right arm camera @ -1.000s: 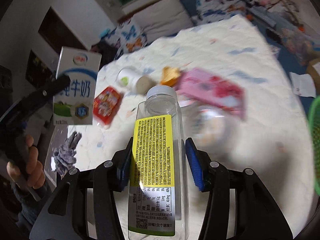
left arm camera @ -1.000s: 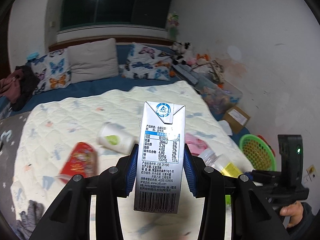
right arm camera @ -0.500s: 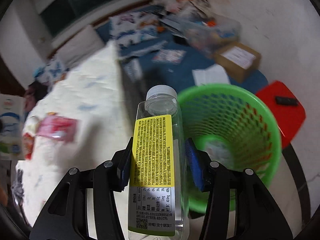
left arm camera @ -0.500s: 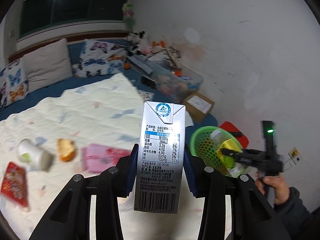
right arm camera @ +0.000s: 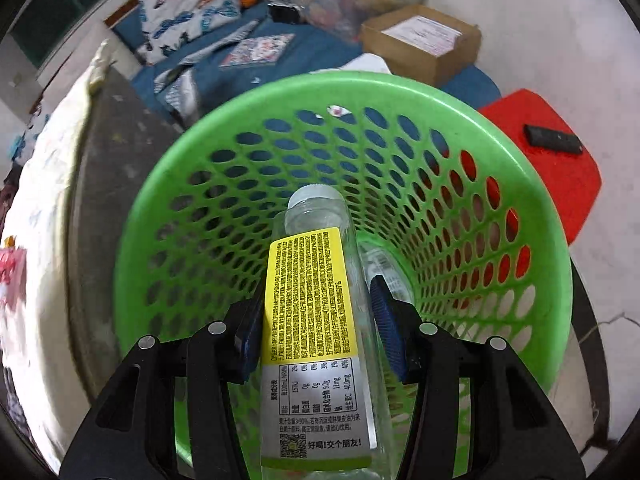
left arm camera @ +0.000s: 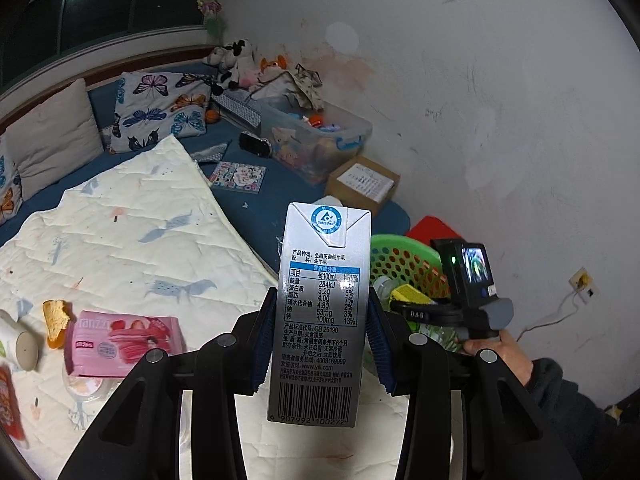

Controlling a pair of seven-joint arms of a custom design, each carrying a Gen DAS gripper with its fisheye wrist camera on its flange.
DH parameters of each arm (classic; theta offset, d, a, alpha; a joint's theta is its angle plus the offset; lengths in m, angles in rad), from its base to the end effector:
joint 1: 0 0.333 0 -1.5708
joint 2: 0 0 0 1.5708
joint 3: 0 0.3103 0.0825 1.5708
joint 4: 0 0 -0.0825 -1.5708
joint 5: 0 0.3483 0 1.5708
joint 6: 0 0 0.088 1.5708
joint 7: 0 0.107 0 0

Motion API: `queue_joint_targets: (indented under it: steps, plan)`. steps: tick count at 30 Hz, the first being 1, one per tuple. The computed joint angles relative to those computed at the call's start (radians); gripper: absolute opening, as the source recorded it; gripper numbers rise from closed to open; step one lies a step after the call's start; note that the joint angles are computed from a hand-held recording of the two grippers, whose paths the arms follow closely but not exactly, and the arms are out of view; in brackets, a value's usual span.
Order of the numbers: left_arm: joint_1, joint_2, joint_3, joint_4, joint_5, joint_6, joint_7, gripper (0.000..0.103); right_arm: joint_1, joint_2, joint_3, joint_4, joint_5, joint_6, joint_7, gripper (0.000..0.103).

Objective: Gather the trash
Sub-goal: 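Carry the bottle to the green basket and open the right gripper, then lower the milk carton into the green basket and open the left gripper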

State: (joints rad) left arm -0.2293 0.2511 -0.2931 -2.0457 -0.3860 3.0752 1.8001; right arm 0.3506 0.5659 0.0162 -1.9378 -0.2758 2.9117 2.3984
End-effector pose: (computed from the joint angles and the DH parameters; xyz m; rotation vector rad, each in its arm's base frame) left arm 0.5454 -0.2648 0.4285 -1.5490 2.1866 -1.0681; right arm 0.5835 0.2411 0.2555 -1.7323 2.1391 -0.2547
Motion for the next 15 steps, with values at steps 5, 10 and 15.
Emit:
queue_joint_targets:
  steps: [5,10,15]
  plan:
    - [-0.021,0.035,0.009,0.032,0.019,-0.017,-0.017,0.041,0.024,0.012,-0.022,0.018,-0.016,-0.021,0.025,0.051]
    - [-0.020,0.079,-0.008,0.082,0.013,-0.049,-0.012,0.041,0.062,-0.031,-0.067,-0.060,-0.054,0.081,0.101,0.058]
    - [-0.075,0.124,0.030,0.143,0.073,-0.077,-0.054,0.041,0.075,-0.119,-0.102,-0.194,-0.074,0.233,0.142,0.060]
